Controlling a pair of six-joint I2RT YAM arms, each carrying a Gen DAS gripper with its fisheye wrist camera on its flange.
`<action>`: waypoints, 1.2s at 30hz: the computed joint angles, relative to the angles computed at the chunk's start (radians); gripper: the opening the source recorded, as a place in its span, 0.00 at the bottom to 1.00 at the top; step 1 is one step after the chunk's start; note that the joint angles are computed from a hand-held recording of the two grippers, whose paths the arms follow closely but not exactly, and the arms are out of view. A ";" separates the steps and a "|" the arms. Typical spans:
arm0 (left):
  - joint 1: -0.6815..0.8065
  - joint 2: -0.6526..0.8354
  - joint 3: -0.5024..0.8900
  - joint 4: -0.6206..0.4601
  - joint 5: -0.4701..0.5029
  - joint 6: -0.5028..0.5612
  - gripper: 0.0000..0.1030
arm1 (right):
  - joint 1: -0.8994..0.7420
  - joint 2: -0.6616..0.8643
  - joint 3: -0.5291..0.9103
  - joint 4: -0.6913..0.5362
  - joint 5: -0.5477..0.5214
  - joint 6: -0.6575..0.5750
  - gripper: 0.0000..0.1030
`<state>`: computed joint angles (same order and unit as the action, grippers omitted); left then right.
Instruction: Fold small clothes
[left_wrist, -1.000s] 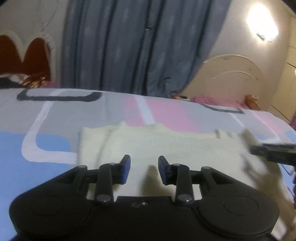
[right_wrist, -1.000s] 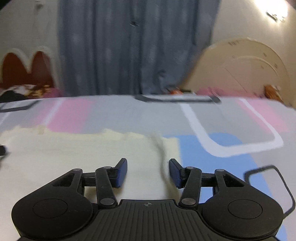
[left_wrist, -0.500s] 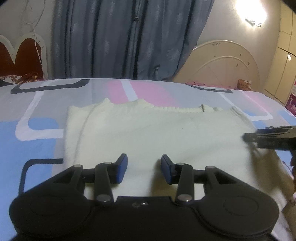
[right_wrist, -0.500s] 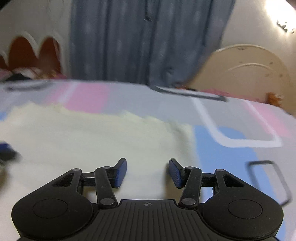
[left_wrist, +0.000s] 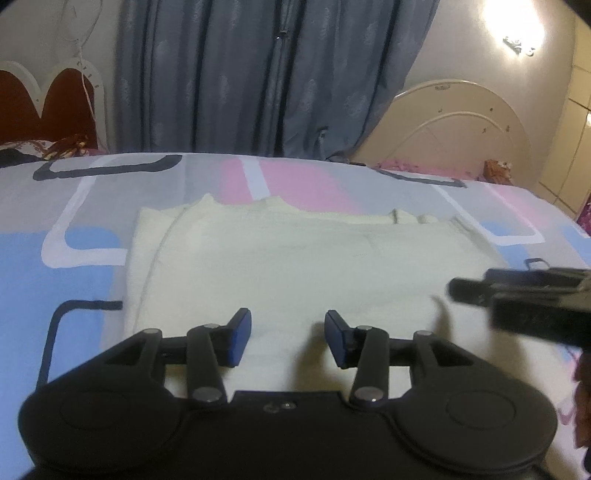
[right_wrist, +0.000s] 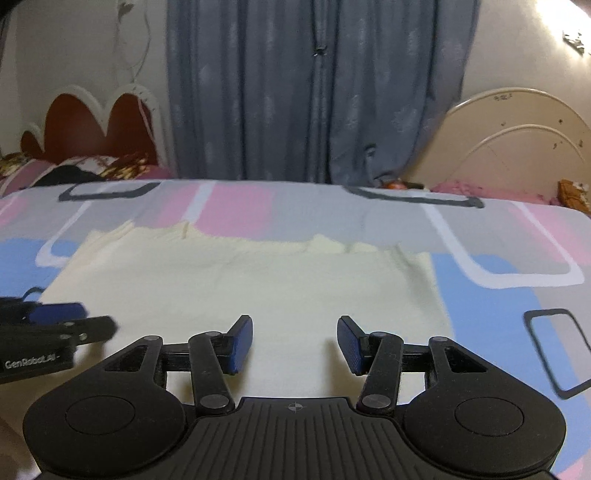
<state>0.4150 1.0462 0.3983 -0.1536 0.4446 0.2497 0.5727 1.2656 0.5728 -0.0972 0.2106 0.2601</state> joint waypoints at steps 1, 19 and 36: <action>0.001 -0.019 -0.003 -0.017 0.005 0.008 0.43 | 0.017 -0.014 -0.009 -0.009 0.007 0.007 0.49; 0.091 -0.029 -0.027 -0.114 0.070 0.131 0.44 | -0.066 -0.213 -0.123 -0.242 0.076 0.008 0.49; 0.327 -0.280 -0.111 -0.430 0.214 0.417 0.51 | 0.281 -0.215 -0.148 -0.213 0.104 0.131 0.49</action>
